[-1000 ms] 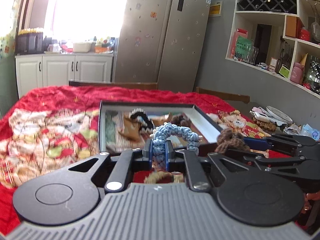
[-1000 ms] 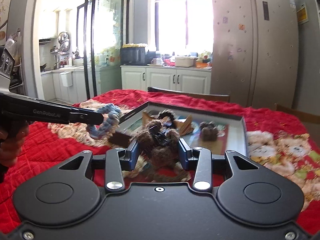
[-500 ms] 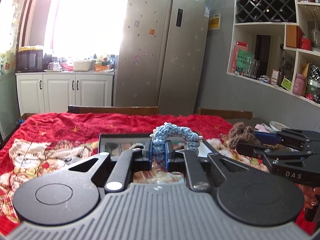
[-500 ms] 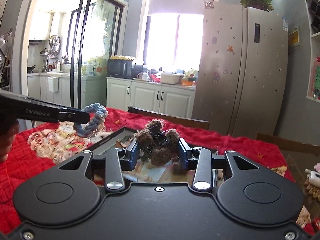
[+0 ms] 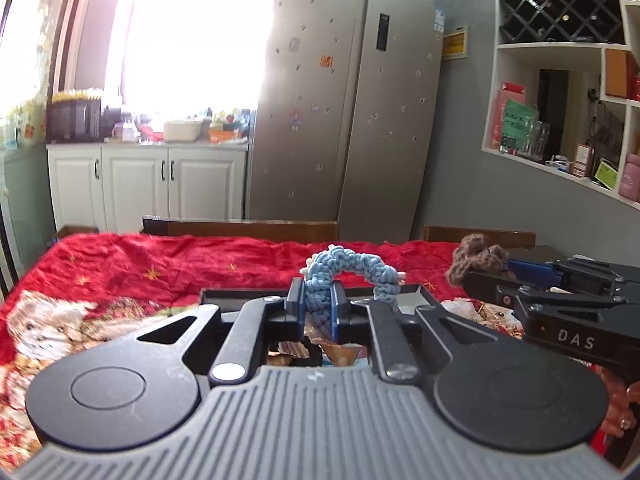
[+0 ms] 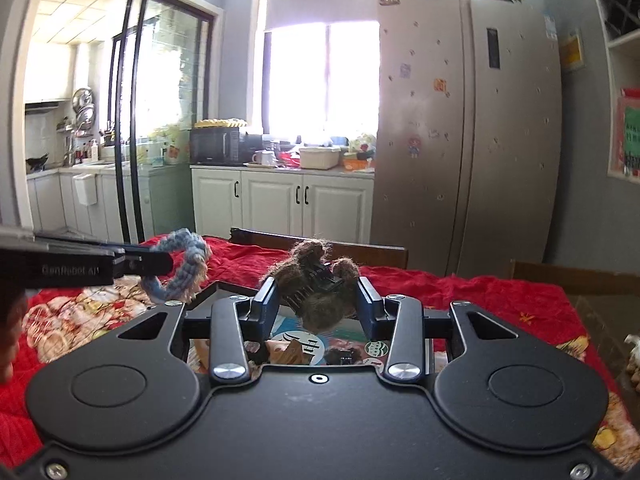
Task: Organize objects
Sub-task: 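Lift and carry the bear and blue scrunchie over the box with both grippers, then lower the bear and scrunchie into the box and open both grippers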
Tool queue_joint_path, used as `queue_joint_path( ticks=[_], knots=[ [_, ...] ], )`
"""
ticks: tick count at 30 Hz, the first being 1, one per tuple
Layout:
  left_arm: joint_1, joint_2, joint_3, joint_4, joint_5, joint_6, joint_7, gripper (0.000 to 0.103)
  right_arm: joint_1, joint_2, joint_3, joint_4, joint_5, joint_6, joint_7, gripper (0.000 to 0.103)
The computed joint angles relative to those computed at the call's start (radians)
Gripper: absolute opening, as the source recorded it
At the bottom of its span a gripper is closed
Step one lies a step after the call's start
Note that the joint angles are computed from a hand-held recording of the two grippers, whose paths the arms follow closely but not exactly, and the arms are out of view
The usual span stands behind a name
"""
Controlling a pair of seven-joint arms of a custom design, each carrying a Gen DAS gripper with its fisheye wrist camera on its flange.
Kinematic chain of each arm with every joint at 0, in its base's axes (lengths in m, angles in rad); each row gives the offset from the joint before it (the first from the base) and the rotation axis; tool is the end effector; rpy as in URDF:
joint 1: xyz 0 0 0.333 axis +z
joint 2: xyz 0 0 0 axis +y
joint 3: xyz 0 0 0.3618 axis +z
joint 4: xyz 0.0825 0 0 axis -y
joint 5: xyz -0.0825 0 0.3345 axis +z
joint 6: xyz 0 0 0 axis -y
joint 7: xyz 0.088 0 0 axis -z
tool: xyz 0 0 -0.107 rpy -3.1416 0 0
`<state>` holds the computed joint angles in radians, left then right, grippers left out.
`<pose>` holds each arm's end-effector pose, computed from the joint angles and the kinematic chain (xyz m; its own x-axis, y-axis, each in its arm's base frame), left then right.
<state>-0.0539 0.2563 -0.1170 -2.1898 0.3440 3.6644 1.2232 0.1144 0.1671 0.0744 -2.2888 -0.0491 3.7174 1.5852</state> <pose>0.5594 -0.1337 0.5011 -0.3005 -0.9443 0.1343 -0.3816 -0.0100 -0.9243 0.5353 0.1059 0.5208 0.2196 -0.9756 0.0050 -0.2956 -0.0714 -0.9527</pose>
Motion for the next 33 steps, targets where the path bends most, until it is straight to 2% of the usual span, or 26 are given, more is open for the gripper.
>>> queue_joint_path(
  ticks=[5,14,23,30,33],
  knots=[
    [-0.054,0.062,0.023,0.054,-0.07,-0.047,0.033,0.014,0.051,0.087,-0.025,0.09,0.126,-0.045,-0.091,0.039],
    [-0.1,0.124,0.058,0.096,-0.147,-0.056,0.073,0.015,0.096,0.185,-0.029,0.149,0.266,-0.039,-0.196,0.039],
    [-0.159,0.165,0.107,0.129,-0.219,-0.075,0.129,0.015,0.077,0.247,-0.005,0.191,0.296,-0.043,-0.19,0.039],
    [-0.177,0.193,0.121,0.151,-0.24,-0.088,0.155,0.015,0.05,0.291,0.009,0.228,0.278,-0.073,-0.174,0.039],
    [-0.185,0.201,0.126,0.159,-0.244,-0.097,0.166,0.015,0.062,0.306,-0.001,0.245,0.284,-0.084,-0.188,0.039]
  ],
)
